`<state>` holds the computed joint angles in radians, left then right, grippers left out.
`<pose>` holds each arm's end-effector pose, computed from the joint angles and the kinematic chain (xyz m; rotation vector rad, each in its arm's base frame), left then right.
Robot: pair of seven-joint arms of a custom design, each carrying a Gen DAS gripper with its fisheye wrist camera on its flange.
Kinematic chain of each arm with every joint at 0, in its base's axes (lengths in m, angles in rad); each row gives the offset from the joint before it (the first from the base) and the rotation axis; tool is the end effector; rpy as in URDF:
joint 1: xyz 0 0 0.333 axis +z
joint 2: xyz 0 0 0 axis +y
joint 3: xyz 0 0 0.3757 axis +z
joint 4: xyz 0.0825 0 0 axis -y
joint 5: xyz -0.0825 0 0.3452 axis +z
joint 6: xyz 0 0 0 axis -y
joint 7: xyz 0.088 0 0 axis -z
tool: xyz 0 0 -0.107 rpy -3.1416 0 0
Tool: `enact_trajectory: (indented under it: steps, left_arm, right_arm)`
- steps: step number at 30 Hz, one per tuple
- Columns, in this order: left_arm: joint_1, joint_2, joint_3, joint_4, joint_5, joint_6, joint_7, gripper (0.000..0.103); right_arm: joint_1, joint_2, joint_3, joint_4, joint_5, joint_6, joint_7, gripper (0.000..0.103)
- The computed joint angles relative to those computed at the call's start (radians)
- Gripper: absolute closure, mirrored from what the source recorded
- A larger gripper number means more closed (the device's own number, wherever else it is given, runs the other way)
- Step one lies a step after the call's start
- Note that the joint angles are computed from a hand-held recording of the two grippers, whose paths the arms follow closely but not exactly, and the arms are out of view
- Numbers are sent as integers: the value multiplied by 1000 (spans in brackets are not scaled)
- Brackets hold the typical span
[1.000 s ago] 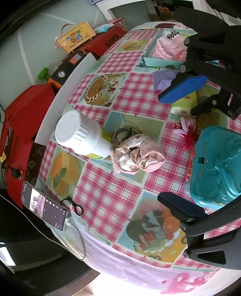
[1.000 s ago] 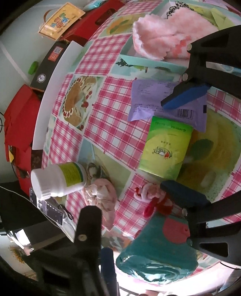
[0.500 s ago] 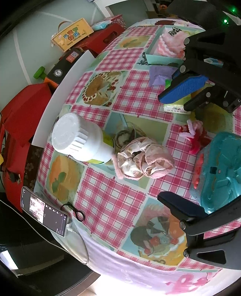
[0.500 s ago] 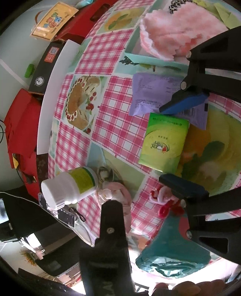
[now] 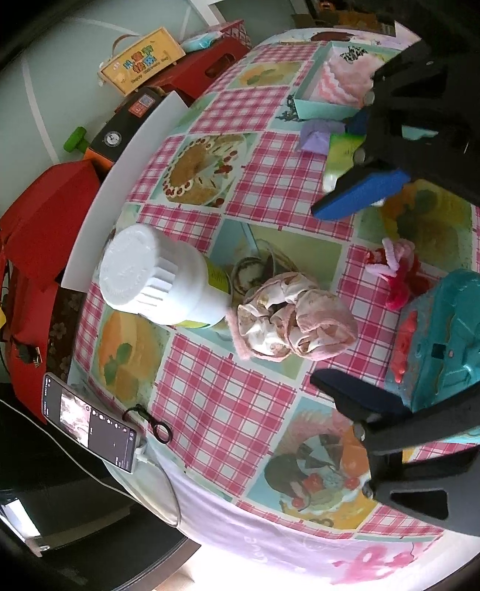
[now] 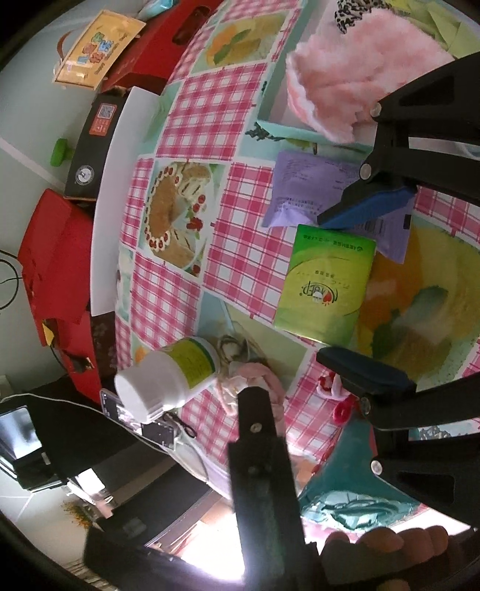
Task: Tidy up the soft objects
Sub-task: 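Grasp the pink floral fabric with the left tool while the right tool reaches the green tissue pack, then lift the pink floral fabric with the left tool while the right tool straddles the green tissue pack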
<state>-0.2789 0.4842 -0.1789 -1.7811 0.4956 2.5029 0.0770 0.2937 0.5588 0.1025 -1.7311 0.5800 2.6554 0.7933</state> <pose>0.6127 -0.2850 0.3902 -2.6317 1.2187 -0.4318 0.6568 0.2442 0.3714 -2.3537 1.1248 -0.0766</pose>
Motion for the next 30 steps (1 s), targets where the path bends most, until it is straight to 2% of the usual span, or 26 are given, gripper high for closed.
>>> enact_trajectory:
  steps: [5,7,9,13,19,30]
  left_arm:
    - [-2,14,1,20,-10,-31,4,45]
    - [-5,18,5,26,-8,-36,-5,63]
    - [-4,18,5,22,-7,-33,-10,74]
    - [-4,19,6,18,-4,-26,-18,84]
    - [-11,13,11,15,18,-24,-33,91]
    - [-20,-9,19,0,61,-3,-54,94]
  right_arm:
    - [-19,-13,14,-2,32,4,-24,34]
    - [-21,-18,16,-5,40,6,-31,35]
    - [-23,-19,15,-6,46,4,-34,35]
    - [-24,-18,13,-1,53,2,-34,35]
    - [-25,-20,11,-3,58,0,-34,35]
    - [-34,-30,16,-13,74,13,-49,35]
